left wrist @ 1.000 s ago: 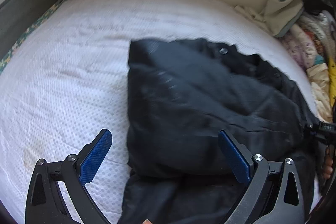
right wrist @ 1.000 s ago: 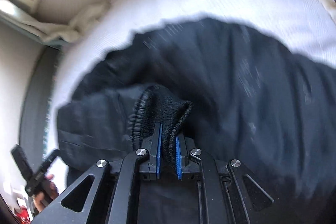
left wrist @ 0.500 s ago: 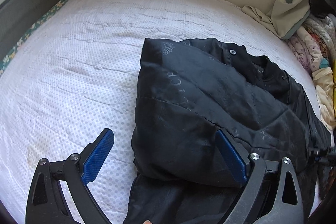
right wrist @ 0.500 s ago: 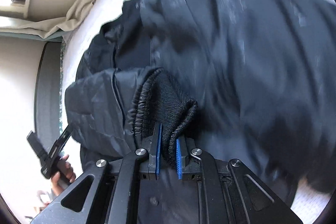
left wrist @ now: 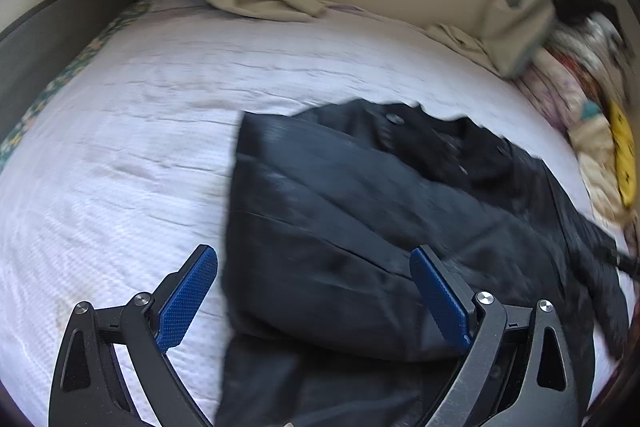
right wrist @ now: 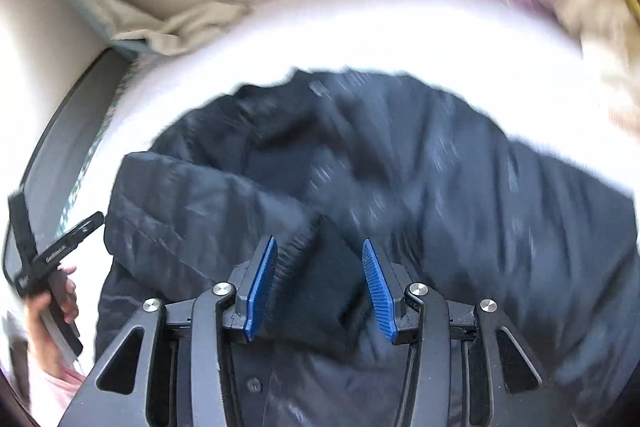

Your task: Fold large clothes

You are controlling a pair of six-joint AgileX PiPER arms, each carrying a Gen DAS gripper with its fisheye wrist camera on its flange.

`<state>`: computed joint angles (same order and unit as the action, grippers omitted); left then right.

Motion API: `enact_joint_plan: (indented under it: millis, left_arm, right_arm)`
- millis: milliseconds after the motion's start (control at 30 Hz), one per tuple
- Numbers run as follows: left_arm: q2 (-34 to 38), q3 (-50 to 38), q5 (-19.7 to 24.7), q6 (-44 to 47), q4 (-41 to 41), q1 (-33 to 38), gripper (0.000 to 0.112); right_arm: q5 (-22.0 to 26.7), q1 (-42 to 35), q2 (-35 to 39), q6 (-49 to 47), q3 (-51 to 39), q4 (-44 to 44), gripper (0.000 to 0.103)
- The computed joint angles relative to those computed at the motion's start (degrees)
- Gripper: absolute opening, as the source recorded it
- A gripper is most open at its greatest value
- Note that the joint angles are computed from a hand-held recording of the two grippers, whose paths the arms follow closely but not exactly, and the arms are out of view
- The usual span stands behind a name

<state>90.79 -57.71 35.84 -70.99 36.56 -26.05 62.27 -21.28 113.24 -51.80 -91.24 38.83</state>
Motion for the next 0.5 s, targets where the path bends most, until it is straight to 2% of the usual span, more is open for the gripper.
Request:
enact_joint_plan:
  millis: [67, 133, 167, 233, 267, 333, 400, 500]
  left_arm:
    - [1.39, -0.68, 0.19, 1.59, -0.83, -0.62, 0.093]
    - [3.33, -1.43, 0.60, 2.13, -0.83, -0.46, 0.092]
    - [4.36, -1.40, 0.57, 2.56, -0.95, 0.12, 0.092]
    - [7.31, -2.20, 2.30, 2.99, -0.99, 1.16, 0.089]
    - [7.96, -1.76, 1.76, 3.50, -1.70, 2.09, 0.088]
    - [7.79, 0.62, -2.80, 6.90, -6.37, 5.38, 0.088]
    - [7.67, 2.27, -6.25, 8.98, -9.31, 7.33, 0.088]
    - [8.83, 3.17, -8.20, 8.66, -9.31, 7.81, 0.089]
  right_arm:
    - [-1.39, 1.31, -1.21, -3.02, 2.71, 1.64, 0.038]
    - [-2.34, 3.43, -0.98, -3.62, 4.53, 0.91, 0.027]
    - [-3.52, 4.38, -1.23, -3.91, 5.83, 0.12, 0.025]
    - [-10.00, 7.25, -2.61, -5.82, 10.86, -2.44, 0.024]
    - [-13.81, 8.39, -3.70, -7.17, 13.80, -3.36, 0.024]
    - [-21.20, 11.03, -4.39, -9.03, 18.19, -4.99, 0.024]
    - [-23.24, 11.29, -3.41, -9.20, 19.37, -5.33, 0.024]
    - [-24.31, 11.19, -1.57, -9.38, 19.52, -3.91, 0.026]
